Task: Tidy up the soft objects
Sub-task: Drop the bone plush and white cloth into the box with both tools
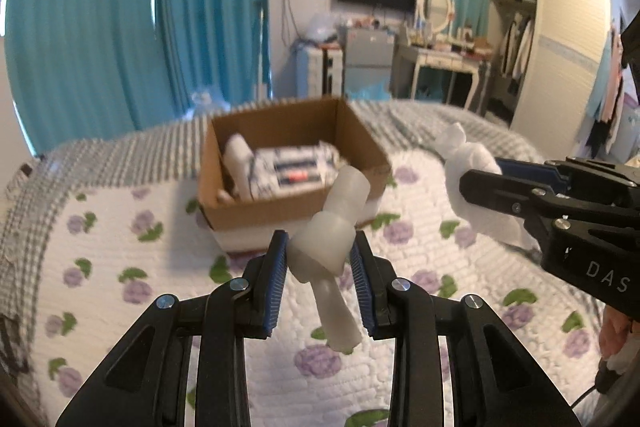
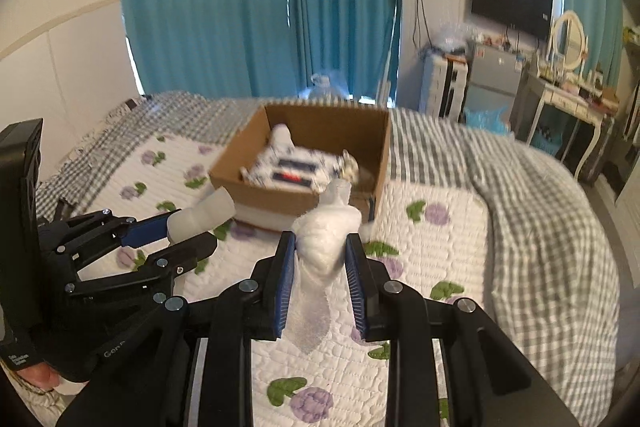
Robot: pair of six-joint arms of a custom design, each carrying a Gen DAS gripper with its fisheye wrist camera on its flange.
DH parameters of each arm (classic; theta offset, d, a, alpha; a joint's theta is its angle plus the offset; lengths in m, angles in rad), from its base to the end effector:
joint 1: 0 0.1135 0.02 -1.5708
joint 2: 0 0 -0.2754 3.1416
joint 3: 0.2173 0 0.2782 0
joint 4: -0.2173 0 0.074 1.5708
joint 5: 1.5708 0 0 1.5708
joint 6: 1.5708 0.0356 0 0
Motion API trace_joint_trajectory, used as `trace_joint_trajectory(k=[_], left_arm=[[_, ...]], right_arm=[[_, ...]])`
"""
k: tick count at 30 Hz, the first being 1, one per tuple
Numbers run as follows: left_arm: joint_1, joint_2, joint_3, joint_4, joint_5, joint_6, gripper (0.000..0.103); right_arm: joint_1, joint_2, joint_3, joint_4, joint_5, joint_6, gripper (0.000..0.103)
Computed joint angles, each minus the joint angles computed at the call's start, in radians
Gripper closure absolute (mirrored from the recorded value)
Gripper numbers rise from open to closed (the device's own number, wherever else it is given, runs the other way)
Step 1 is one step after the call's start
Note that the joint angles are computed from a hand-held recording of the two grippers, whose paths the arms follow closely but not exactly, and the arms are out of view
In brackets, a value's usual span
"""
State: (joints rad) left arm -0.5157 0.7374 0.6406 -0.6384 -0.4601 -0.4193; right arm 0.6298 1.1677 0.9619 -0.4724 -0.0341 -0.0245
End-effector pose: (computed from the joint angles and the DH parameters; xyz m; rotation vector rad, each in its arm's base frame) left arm 0.1564 -0.0705 0.2611 -0.1227 2.2122 0.0198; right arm 0.2219 0.1632 0.3013 -0.7482 2.1473 0.3613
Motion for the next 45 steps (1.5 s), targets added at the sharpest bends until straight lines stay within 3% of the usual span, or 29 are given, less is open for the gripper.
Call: trace_joint_trajectory(k=[8, 16, 26, 37, 40, 43, 45], left_arm=[[0.046, -0.048, 0.093, -0.044, 0.002, 0.085, 0.072], [0.291, 0.049, 0.153, 0.090, 0.178, 0.243, 0.072], [0.524, 0.435, 0.241, 0.364, 0.344, 0.367, 0.072], [0.579, 0.807, 0.351, 0.530, 0.403, 0.406, 0.072], [0.573, 0.824, 0.350, 0.560, 0.419, 0.425, 0.066], [0.565, 0.840, 0.363, 0.557, 0.372, 0.431, 0.033], [0.563, 0.817, 0.345, 0.563, 0.368, 0.426, 0.032]], right_arm=[[0.056, -0.020, 0.131, -0.063, 0.042, -0.006, 0.078], [0.058, 0.148, 0.315, -0.032, 0.025, -0.034, 0.078], [-0.010, 0.524, 0.570, 0.065, -0.043, -0.041, 0.078], [-0.098, 0.941, 0.887, 0.047, -0.128, 0.003, 0.078], [-0.113, 0.987, 0.913, 0.060, -0.159, 0.019, 0.074], [-0.121, 0.997, 0.912, 0.077, -0.141, 0.063, 0.043], [-0.127, 0.979, 0.889, 0.096, -0.140, 0.071, 0.043]])
